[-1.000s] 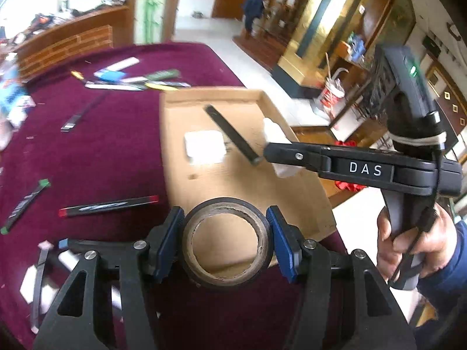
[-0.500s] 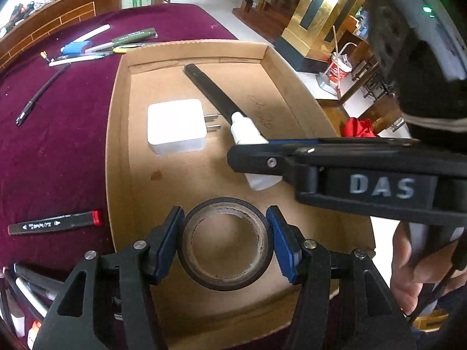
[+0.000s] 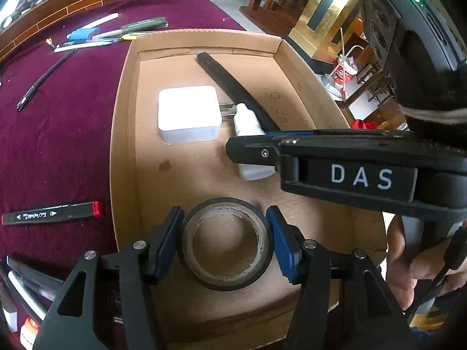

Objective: Organize rigid objects
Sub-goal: 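Open the left gripper to drop the tape roll while the right gripper releases the bottle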

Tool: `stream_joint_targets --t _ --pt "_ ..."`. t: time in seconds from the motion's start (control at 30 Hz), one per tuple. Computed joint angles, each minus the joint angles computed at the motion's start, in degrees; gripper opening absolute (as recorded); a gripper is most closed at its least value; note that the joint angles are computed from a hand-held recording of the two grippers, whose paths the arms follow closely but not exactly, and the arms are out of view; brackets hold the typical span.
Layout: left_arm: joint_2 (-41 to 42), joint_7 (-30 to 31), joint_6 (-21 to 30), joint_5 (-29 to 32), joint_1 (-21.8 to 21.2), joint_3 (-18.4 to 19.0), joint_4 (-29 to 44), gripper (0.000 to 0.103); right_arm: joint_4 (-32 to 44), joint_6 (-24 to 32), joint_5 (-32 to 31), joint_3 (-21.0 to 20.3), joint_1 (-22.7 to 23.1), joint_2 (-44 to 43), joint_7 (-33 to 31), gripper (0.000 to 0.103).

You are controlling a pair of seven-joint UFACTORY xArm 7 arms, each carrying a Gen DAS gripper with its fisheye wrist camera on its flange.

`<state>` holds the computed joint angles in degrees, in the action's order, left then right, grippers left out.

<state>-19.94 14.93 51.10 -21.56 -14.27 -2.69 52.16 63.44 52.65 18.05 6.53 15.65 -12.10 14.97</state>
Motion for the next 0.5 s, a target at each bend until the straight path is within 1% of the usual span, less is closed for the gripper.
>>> stream_joint_targets --t 0.07,0.2,0.3,0.5 --pt "-0.2 0.1 0.3 -0.5 -0.1 0.3 -0.1 0.057 -0.1 0.1 -0.3 0.1 0.0 -0.6 0.4 0.036" --pt "-1.2 1.1 1.2 -1.9 -0.1 1.0 0.0 0.062 -0.5 -0.2 -1.3 0.5 0.2 -2.7 1.3 0.036" --pt "-2.2 1.9 1.9 -2.7 0.0 1.6 0.6 0.062 -1.1 -0.5 -1.9 0.8 0.3 -4.7 3.0 0.036" --pt "-7.6 3.6 4.1 -2.9 0.9 3.3 -0.1 0.062 -0.9 -1.7 -2.3 1.7 1.3 -7.9 6.3 0.036"
